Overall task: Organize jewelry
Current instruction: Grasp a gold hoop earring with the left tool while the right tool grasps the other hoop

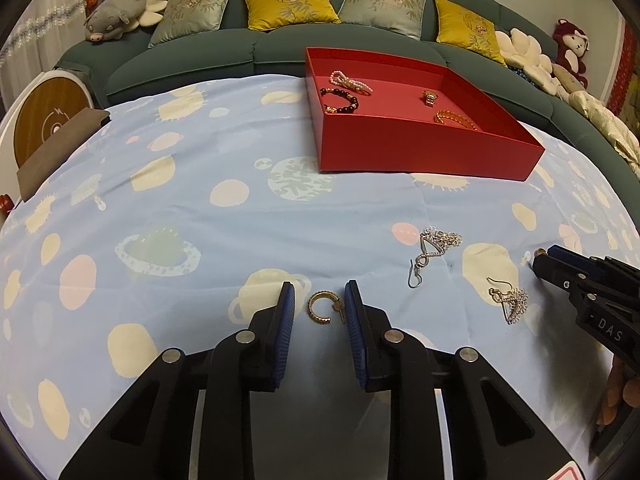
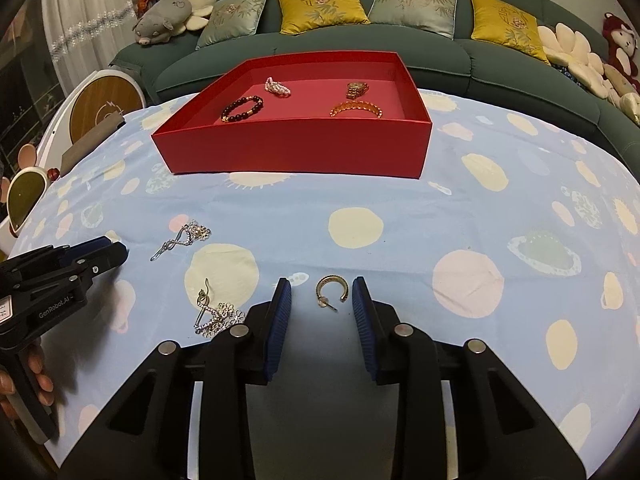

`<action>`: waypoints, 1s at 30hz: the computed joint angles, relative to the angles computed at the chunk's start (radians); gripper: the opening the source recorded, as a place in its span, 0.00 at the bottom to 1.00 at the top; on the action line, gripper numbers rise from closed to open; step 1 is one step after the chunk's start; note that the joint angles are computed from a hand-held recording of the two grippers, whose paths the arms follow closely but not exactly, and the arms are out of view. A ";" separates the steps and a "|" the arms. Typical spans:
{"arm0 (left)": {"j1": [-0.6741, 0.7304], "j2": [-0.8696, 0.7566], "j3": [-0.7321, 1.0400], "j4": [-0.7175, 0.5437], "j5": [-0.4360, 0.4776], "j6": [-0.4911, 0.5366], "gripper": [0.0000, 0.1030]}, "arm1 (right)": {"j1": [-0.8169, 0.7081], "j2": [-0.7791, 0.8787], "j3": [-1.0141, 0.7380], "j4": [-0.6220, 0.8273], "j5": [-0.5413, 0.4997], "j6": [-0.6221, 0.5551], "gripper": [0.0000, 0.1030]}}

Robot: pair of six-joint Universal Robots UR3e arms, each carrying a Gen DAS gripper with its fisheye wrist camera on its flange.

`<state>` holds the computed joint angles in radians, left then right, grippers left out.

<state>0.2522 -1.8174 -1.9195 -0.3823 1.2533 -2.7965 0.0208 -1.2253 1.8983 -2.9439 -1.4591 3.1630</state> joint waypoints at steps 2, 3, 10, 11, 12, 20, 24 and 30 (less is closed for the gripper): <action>0.006 0.004 0.001 -0.013 -0.010 0.004 0.16 | 0.000 0.003 -0.004 0.003 -0.003 0.001 0.21; 0.009 0.006 0.001 -0.019 -0.016 0.006 0.16 | 0.000 0.004 -0.006 0.005 -0.003 0.001 0.20; 0.022 0.022 -0.008 -0.047 -0.042 0.015 0.16 | -0.002 0.002 -0.004 0.005 0.006 0.004 0.16; 0.021 0.024 -0.010 -0.047 -0.043 0.016 0.16 | -0.003 0.000 -0.003 0.006 0.008 0.003 0.16; 0.021 0.025 -0.012 -0.048 -0.044 0.019 0.16 | -0.003 -0.001 -0.002 0.005 0.008 0.003 0.16; 0.028 0.050 -0.005 -0.086 -0.075 0.014 0.16 | -0.015 -0.036 0.016 -0.012 0.032 0.013 0.16; 0.028 0.072 0.009 -0.105 -0.098 0.004 0.16 | -0.022 -0.065 0.022 -0.016 0.050 0.018 0.16; 0.022 0.089 0.061 -0.138 -0.133 -0.030 0.16 | -0.038 -0.104 0.015 -0.008 0.077 0.027 0.16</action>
<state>0.2743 -1.7283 -1.8581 -0.5206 1.1199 -2.8269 -0.0171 -1.3290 1.9136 -2.9517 -1.3823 3.1899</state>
